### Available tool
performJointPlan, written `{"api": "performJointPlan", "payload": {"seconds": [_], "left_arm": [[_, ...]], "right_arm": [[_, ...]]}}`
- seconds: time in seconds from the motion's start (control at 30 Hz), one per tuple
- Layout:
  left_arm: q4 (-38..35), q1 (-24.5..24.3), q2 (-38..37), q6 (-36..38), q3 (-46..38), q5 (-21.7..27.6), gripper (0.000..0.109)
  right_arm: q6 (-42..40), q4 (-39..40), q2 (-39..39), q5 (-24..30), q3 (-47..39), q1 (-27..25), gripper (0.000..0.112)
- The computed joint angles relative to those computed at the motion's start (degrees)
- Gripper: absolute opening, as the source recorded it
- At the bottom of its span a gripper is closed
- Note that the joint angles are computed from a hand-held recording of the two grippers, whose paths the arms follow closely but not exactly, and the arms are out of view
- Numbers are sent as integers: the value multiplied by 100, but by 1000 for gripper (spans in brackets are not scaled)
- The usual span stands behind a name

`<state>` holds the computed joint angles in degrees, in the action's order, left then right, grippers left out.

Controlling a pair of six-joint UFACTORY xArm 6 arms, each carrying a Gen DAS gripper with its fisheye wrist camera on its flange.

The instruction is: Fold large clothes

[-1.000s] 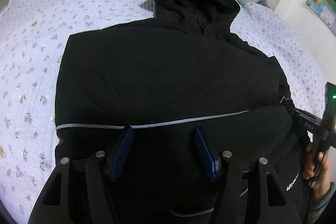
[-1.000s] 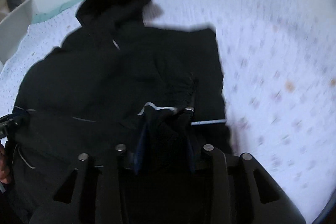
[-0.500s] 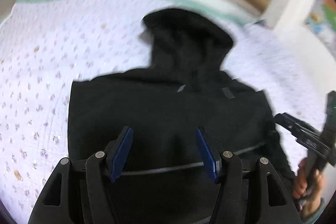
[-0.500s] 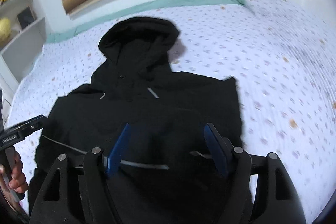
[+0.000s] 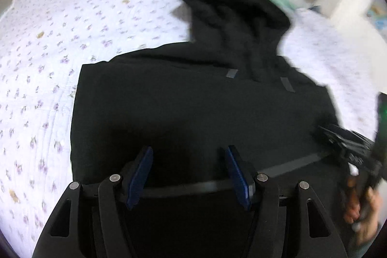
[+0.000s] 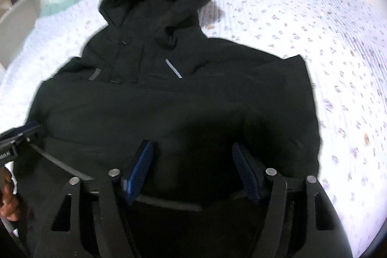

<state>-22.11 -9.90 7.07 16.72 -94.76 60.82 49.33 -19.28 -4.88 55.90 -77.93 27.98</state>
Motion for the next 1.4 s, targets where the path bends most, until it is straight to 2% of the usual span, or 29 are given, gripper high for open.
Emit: {"api": "performJointPlan", "payload": {"seconds": [0.07,0.2,0.33,0.37,0.4,0.47,0.57,0.77,0.97,1.13,1.23,1.33,1.4], "left_arm": [[-267,122,-447,314,429,27,63],[-568,256,-1091,550,1291,-239,63],[-854,319,-1004,466,1682,-537,63],[-962,350,-1130,543,1917,-688,63],[-974,293,-1240,598,2139,-916,63],[-755,105,-1514,739,2615,-1551,63],[-931,-9,-1827,1026,3132,-2206,63],[-874,-45,-1845,989,3170,-2292,63],[-992,-68,-1928,1148,3272,-2441,63],[-1045,-56,-2022,1227,3383,-2518,63],[-758,-92,-1941,1035,3281,-2450,65],[-49,-166,-1776,536,2965,-2100,66],[490,-193,-1591,91,2504,-1492,66]], "right_arm": [[-193,-46,-335,105,124,129,66],[-222,-361,-550,441,97,568,65],[46,-520,-696,740,551,791,59],[182,-628,-784,534,815,819,59],[424,-976,-980,102,1278,870,60],[1044,-1730,-1377,-536,1969,964,60],[1382,-1869,-1638,-734,2266,985,60],[1551,-2036,-1682,-595,2280,1109,60],[1634,-2165,-1612,-835,2320,996,61],[1898,-2507,-1581,-472,2236,1252,62],[1830,-2400,-1563,-538,2226,1190,63],[1678,-2091,-1565,-717,2231,1030,63],[1393,-1586,-1460,-603,2036,928,64]]}}
